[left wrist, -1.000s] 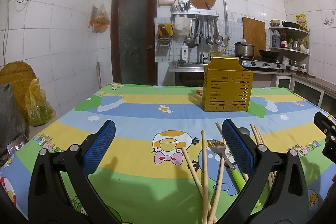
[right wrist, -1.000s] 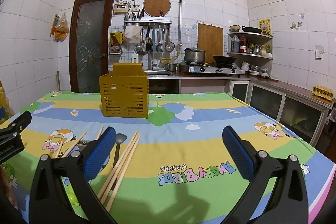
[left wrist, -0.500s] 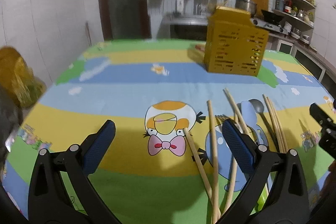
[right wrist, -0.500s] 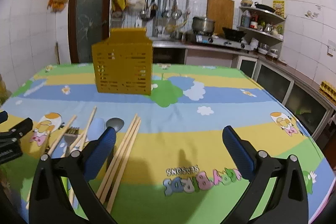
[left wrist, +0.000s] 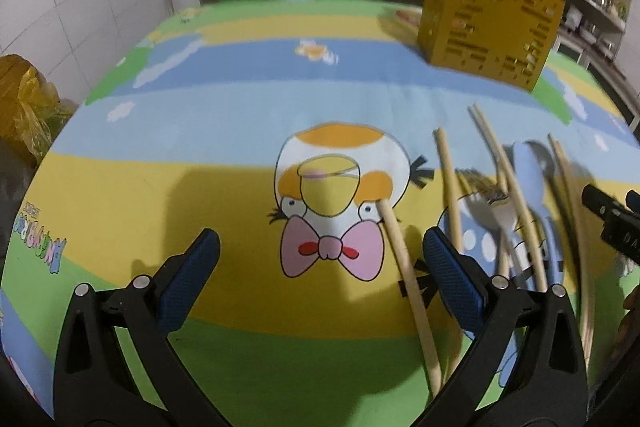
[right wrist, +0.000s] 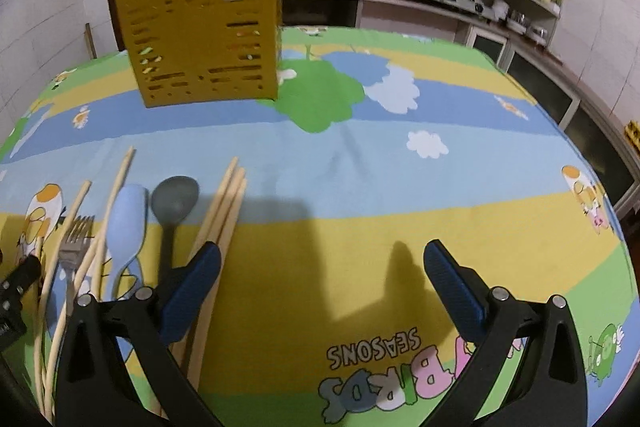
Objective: Organize utensils
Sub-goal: 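Lower the left tool onto a wooden chopstick and close it while the right tool grasps another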
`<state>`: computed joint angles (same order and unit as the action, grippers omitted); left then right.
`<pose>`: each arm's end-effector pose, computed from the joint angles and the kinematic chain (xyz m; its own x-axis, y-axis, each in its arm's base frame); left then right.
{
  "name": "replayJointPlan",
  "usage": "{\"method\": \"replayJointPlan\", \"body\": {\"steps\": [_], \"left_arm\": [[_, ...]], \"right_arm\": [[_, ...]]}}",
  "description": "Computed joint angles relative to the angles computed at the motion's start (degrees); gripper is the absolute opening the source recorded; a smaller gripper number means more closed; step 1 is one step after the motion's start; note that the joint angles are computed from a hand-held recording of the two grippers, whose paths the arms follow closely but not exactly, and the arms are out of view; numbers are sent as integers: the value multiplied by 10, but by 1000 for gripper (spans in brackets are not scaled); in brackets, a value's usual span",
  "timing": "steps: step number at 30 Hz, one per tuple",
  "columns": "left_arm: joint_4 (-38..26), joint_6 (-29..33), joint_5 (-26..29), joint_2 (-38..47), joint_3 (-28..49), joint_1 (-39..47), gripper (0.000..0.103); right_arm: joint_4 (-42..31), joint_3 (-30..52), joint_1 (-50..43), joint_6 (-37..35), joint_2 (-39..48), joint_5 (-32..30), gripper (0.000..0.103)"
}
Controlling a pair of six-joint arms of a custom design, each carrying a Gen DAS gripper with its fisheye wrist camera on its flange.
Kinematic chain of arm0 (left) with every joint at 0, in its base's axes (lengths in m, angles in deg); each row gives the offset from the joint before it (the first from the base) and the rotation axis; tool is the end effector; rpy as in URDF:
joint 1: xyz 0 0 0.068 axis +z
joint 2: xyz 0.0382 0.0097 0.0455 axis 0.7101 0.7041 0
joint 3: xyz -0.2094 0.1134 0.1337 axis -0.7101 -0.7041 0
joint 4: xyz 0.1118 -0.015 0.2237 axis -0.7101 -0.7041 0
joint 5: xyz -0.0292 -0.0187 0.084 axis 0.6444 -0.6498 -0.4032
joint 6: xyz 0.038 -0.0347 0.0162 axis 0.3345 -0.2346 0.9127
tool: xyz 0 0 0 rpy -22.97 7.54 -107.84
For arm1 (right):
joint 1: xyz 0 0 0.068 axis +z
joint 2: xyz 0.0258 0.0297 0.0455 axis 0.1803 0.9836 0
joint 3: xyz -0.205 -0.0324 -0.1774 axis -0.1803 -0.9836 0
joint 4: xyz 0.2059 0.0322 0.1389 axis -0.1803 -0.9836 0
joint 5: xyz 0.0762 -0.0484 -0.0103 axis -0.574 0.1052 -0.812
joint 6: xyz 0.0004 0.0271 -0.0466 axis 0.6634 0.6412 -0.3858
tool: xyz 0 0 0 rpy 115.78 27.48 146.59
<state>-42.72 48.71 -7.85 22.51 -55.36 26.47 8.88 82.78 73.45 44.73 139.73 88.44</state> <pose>0.1553 -0.0450 0.1955 -0.7949 0.0338 -0.6058 0.0188 0.9993 0.0311 0.1515 0.2477 0.1856 -0.7409 0.1897 -0.6443 0.2839 0.9578 -0.0444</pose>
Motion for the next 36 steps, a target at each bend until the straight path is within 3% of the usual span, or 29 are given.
{"method": "replayJointPlan", "body": {"steps": [6,14,19,30,33,36], "left_arm": [[2,6,8,20,6,13,98],[6,10,18,24,5,22,99],[7,11,18,26,5,23,99],[6,7,23,18,1,22,97],[-12,-3,24,0,1,16,87],[-33,-12,24,-8,11,2,69]], "right_arm": [[21,-5,-9,-10,-6,-12,99],[-12,22,-11,0,22,-30,99],[37,-16,-21,0,-3,-45,99],[43,-15,-27,-6,-3,-46,100],[43,-12,-22,-4,-4,-41,96],[27,8,-13,-7,7,-33,78]]}}
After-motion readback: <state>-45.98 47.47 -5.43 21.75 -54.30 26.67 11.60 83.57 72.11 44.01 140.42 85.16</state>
